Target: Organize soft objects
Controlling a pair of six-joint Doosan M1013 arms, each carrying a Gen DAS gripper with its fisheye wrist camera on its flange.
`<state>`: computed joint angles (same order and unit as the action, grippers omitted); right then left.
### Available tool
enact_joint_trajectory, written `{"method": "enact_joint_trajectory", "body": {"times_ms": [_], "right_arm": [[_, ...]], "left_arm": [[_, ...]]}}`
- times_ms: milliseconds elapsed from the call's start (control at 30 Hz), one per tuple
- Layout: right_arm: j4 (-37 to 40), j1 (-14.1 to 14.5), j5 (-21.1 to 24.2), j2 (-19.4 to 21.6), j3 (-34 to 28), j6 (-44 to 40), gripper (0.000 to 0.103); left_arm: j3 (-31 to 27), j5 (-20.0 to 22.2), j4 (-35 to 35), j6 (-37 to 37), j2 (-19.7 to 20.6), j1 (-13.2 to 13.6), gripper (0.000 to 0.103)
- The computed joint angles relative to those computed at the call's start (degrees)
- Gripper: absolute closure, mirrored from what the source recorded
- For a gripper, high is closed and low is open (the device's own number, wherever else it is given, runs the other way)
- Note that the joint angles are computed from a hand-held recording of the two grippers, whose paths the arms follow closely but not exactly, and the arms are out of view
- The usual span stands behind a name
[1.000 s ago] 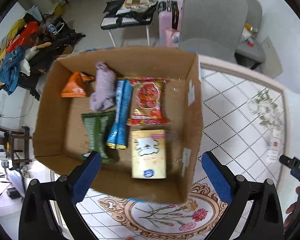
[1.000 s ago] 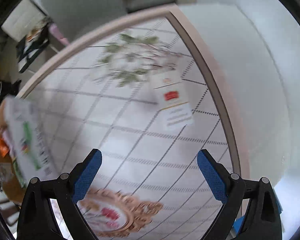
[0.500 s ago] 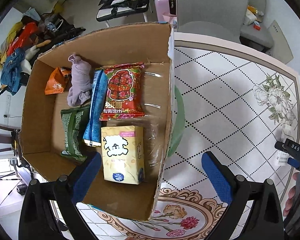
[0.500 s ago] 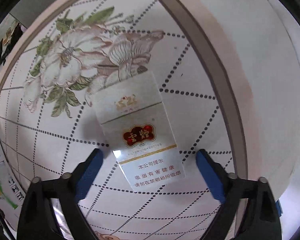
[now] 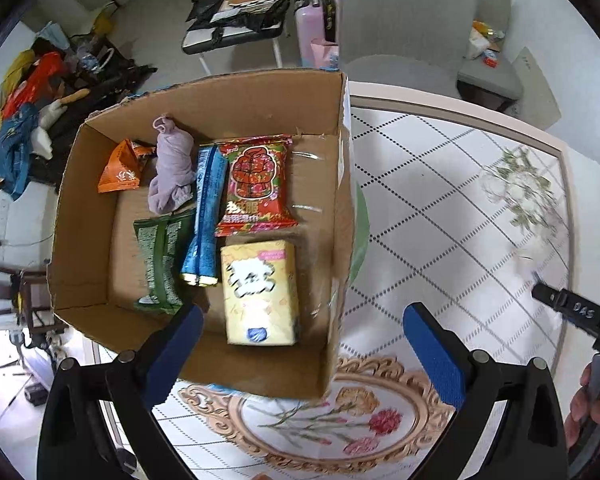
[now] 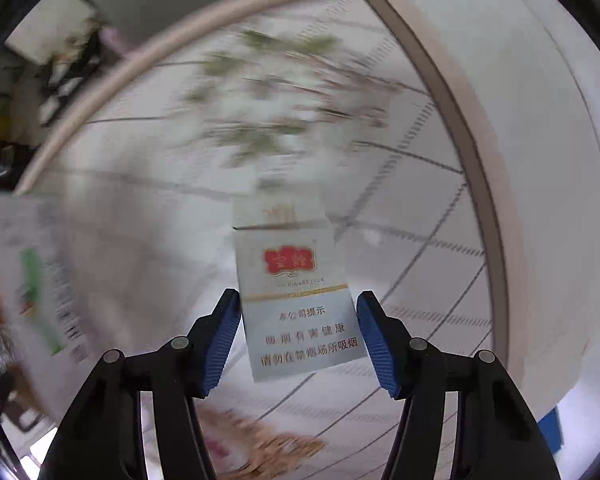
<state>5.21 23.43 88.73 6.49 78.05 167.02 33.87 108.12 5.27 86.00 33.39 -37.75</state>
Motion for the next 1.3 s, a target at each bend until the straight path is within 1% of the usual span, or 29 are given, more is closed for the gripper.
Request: {"method": "enact_joint_trajectory", "body": {"times_ms": [33,67,100,133,167,200,267,300,333,433,467,500,567,600,633,667,700,800,867,1000,1133,1167,1200,1233,1300], "right_arm": [[-0.47,0.92,-0.41,0.44,-1.81,-0.10,0.083],[-0.45,2.04,0.75,1.73,-5.10,-0.17,0.085],[-1.01,3.03,0.20,2.48,-7.27,-0.47,0.085],[-1.38,3.87,0.78,3.29,-9.15,-1.01,0.085],[-1.84,4.60,2.49,4.68,-11.70,-1.80,0.086],[-2.30,5.25,2.64,5.52,-12.97,-1.74,0.086],[-2.01,5.87,2.21,6.76,-14.06,-0.76,0.090],[-1.56,5.91,1.04,6.43,-13.41,0.49,0.094],[-1.32,6.05,0.22,6.41,-13.24,1.55,0.094],[-0.60,6.29,0.10,7.55,-14.17,1.85,0.094],[0.71,5.65,0.49,7.69,-13.40,1.94,0.093],[3.26,4.95,-0.23,7.62,-11.98,2.94,0.087],[6.32,4.83,-7.40,6.10,-7.31,7.42,0.055],[7.23,5.15,-8.36,6.30,-6.47,8.30,0.015],[8.65,5.47,-8.72,6.92,-6.09,8.31,0.004],[10.45,5.91,-10.07,7.41,-5.28,8.47,0.004],[11.44,6.28,-9.87,8.05,-5.12,9.17,0.004],[10.89,7.61,-9.63,9.15,-4.57,13.46,0.004],[11.00,8.01,-12.44,8.82,-3.04,15.48,0.005],[8.53,8.47,-14.51,8.10,-1.61,19.24,0.005],[7.14,8.86,-13.03,8.24,-2.24,20.88,0.005],[6.44,9.01,-11.92,8.34,-2.60,21.62,0.006],[5.86,9.14,-10.44,8.51,-3.00,22.60,0.014],[5.71,9.14,-10.06,8.50,-3.04,23.25,0.020],[7.77,9.09,-12.81,7.72,-1.02,23.87,0.020]], "left_arm": [[-0.27,0.30,-1.00,1.40,-0.30,0.66,0.000],[-0.48,0.43,-1.67,2.41,-0.57,1.26,0.000],[-0.96,0.72,-2.55,3.88,-0.85,2.16,0.000],[-1.47,1.03,-3.15,4.92,-0.87,2.85,0.000],[-1.90,1.35,-3.36,5.75,-0.87,3.44,0.000],[-2.34,1.53,-3.02,6.52,-0.89,4.12,0.000],[-3.12,1.53,-2.92,7.36,-0.88,5.54,0.000],[-3.60,1.61,-3.16,7.43,-0.76,6.23,0.000],[-4.05,1.65,-3.36,7.35,-0.62,6.99,0.000],[-3.91,0.85,-3.75,7.38,-0.81,8.65,0.000],[-3.55,0.62,-3.81,7.12,-0.98,9.04,0.000],[-2.84,0.00,-3.84,6.50,-1.32,9.51,0.001],[-1.79,-0.44,-4.90,5.59,-1.67,10.31,0.000],[-1.29,-0.43,-5.49,5.31,-1.75,10.59,0.000],[-0.75,-0.10,-5.68,5.13,-1.74,10.86,0.000],[-0.09,-0.01,-5.68,5.18,-1.81,11.00,0.000],[0.60,-0.12,-5.41,5.40,-1.96,11.07,0.000],[1.89,-0.35,-4.72,6.41,-2.16,11.25,0.001],[2.70,-0.59,-4.09,7.17,-2.34,11.36,0.000],[4.09,-0.79,-3.54,8.09,-2.53,11.39,0.000],[5.94,-0.74,-3.43,8.58,-2.98,11.32,0.000],[6.36,-0.62,-3.55,8.65,-3.11,11.35,0.000],[6.71,-0.59,-3.74,8.76,-3.25,11.39,0.000],[7.10,-0.73,-3.75,9.00,-3.46,11.41,0.000],[7.63,-1.09,-3.68,9.35,-3.80,11.39,0.000]]}}
